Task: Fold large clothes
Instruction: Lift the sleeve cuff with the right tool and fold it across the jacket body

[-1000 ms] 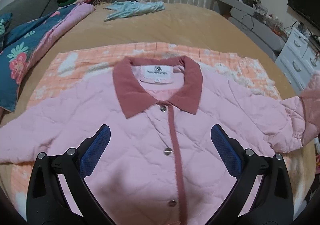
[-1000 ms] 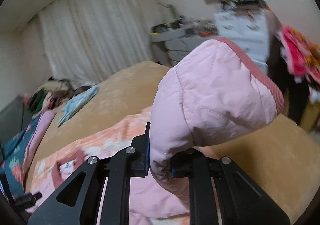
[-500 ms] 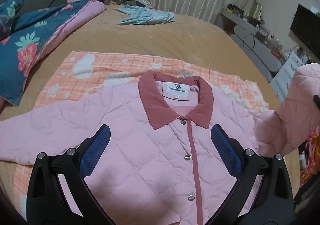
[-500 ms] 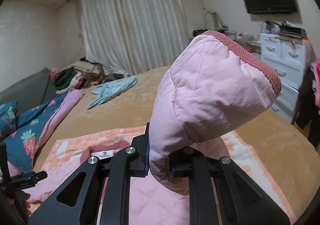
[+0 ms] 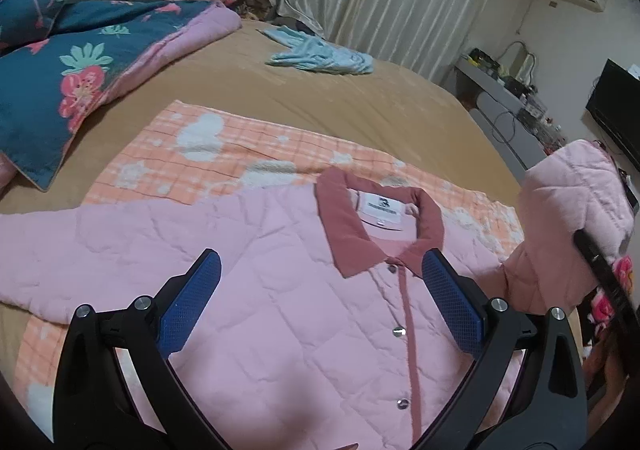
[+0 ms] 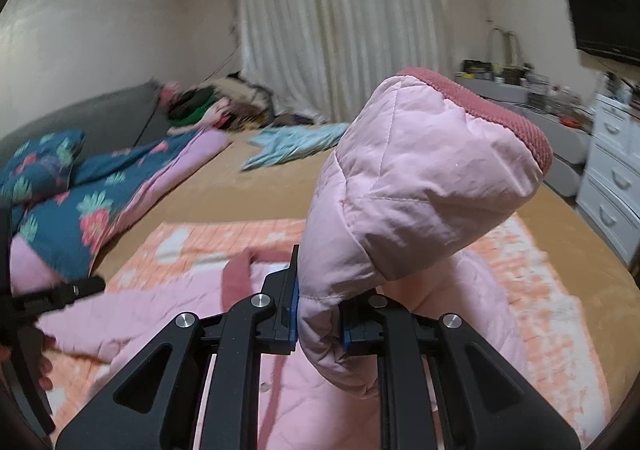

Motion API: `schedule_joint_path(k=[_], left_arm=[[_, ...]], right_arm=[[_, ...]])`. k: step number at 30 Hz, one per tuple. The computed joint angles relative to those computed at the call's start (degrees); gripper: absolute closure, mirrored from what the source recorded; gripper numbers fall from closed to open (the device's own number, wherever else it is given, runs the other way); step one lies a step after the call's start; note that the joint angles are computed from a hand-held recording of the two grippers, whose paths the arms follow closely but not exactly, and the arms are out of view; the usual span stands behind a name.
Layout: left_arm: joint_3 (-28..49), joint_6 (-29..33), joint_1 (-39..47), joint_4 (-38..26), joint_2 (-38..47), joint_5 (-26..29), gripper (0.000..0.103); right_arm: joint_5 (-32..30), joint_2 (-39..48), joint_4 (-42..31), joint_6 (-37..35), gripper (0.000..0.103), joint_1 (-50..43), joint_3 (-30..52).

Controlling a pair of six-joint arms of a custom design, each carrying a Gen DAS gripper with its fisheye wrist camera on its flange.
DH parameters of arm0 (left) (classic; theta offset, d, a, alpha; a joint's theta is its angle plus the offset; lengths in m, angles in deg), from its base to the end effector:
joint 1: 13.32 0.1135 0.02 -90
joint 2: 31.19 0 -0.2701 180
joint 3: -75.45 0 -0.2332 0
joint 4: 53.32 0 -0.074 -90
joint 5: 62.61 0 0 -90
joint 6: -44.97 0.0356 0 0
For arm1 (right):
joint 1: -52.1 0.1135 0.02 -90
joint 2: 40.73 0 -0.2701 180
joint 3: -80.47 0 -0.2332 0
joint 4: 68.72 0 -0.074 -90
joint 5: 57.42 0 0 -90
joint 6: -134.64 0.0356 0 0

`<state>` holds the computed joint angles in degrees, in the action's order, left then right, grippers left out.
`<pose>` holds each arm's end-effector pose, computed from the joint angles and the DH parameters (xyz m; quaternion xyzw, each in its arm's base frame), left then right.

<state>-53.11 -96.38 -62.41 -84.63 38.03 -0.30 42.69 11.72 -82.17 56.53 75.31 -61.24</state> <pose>0.1535 -0.1519 0.2151 -0.1016 0.9079 -0.1173 0.3894 0.1662 0.0645 0.2201 -0.0386 0.8524 0.0837 0.5147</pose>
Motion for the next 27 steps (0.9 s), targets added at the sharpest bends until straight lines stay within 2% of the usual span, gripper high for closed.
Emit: schedule_joint_path(k=[3, 9, 16, 19, 22, 23, 24, 25, 27], left_arm=[[-2.5, 0.2, 1.9, 1.4, -2.2, 2.0, 0.009], [-9.2, -0.3, 8.1, 7.4, -6.1, 11.5, 0.009], [-15.6, -1.9, 10.3, 12.8, -9.7, 16.2, 0.009], [-18.8, -3.0, 12.4, 17.6, -9.9, 21.6, 0.009], [-22.5, -5.4, 13.9, 25.7, -7.1, 28.6, 0.009], [-23.9, -6.2, 14.7, 28.8, -6.0, 30.7, 0.009], [-25.0, -7.1, 15.0, 31.7, -4.4, 32.2, 0.009], [-25.6, -7.7, 14.6, 33.6, -2.6, 32.7, 0.009], [-26.3, -8.6, 14.1, 37.0, 2.2, 33.4, 0.009]], right_arm=[[4.0, 8.3, 5.5, 1.5, 0.089, 7.0, 0.2], [9.1, 25.2, 15.3, 3.2, 0.087, 18.1, -0.1], [8.3, 43.1, 22.5, 5.6, 0.080, 24.4, 1.9], [7.9, 48.2, 23.8, 6.4, 0.073, 27.0, 3.1], [6.5, 52.0, 24.4, 7.6, 0.052, 29.2, 4.0], [5.3, 52.0, 23.8, 8.0, 0.040, 29.3, 3.9], [5.0, 52.0, 23.2, 8.3, 0.033, 29.6, 4.1], [4.7, 51.2, 21.9, 8.1, 0.030, 30.1, 4.0], [5.6, 46.4, 20.6, 8.3, 0.017, 31.0, 1.2]])
